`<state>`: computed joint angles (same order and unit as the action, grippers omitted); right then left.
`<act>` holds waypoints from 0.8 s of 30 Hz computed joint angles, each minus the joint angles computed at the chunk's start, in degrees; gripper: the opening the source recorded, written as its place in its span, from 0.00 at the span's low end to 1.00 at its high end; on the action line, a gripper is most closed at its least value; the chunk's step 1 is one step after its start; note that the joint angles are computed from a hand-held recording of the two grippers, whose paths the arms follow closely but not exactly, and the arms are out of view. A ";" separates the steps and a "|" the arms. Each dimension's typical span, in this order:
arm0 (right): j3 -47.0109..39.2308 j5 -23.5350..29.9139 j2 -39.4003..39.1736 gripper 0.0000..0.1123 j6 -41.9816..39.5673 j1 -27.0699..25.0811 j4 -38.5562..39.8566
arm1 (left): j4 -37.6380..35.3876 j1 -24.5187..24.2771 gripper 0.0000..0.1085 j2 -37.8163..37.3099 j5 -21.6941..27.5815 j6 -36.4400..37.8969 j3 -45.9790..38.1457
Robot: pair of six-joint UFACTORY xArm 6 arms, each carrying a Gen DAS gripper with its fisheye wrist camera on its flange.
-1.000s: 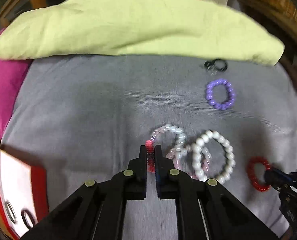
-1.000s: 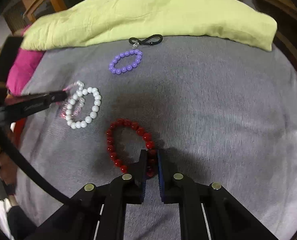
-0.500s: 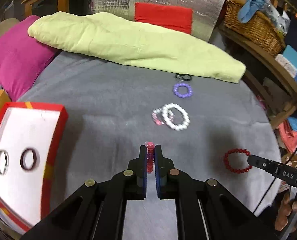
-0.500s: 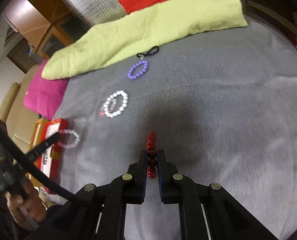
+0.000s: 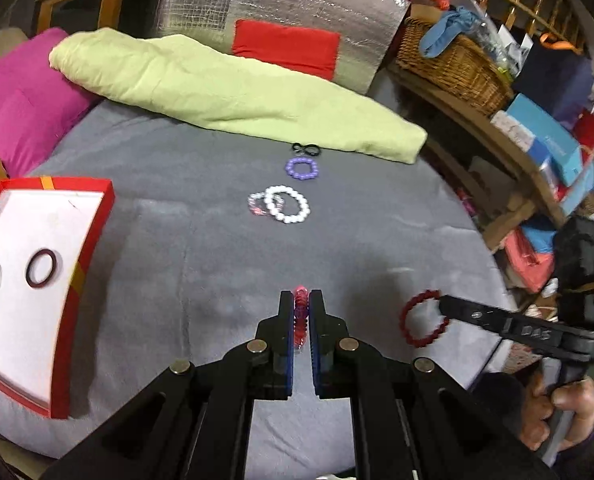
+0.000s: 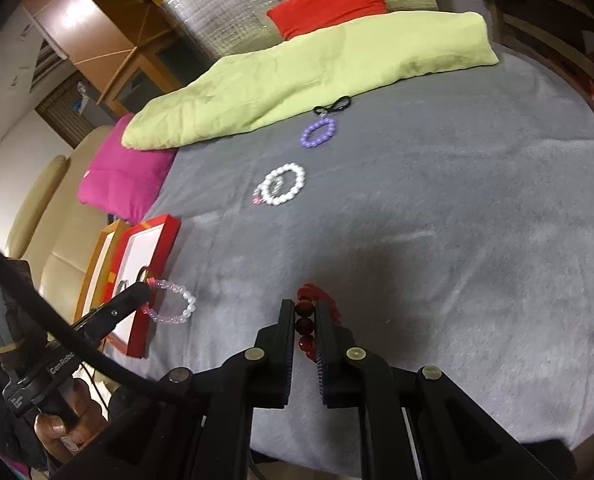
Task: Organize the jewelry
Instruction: 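Carry both beaded bracelets to the tray and open both grippers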
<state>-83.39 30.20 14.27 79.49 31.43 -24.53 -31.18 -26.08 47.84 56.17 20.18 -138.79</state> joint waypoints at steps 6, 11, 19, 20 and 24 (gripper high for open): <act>-0.97 -1.89 1.51 0.09 -1.01 0.69 0.95 | -5.35 2.04 0.07 0.71 3.07 -0.60 -1.98; -1.83 -2.83 2.49 0.09 -1.77 0.94 1.45 | -1.32 1.93 0.07 -1.01 -0.79 -2.43 1.19; -6.58 -0.43 5.60 0.09 -6.14 1.76 4.22 | 9.69 2.07 0.07 -2.44 -7.02 -8.96 5.54; -7.62 0.13 6.25 0.09 -6.73 1.89 4.63 | 10.09 2.44 0.07 -2.43 -7.18 -9.38 5.57; -14.58 3.64 10.44 0.09 -10.37 2.60 6.57 | 11.28 3.90 0.07 -2.81 -8.63 -11.21 6.25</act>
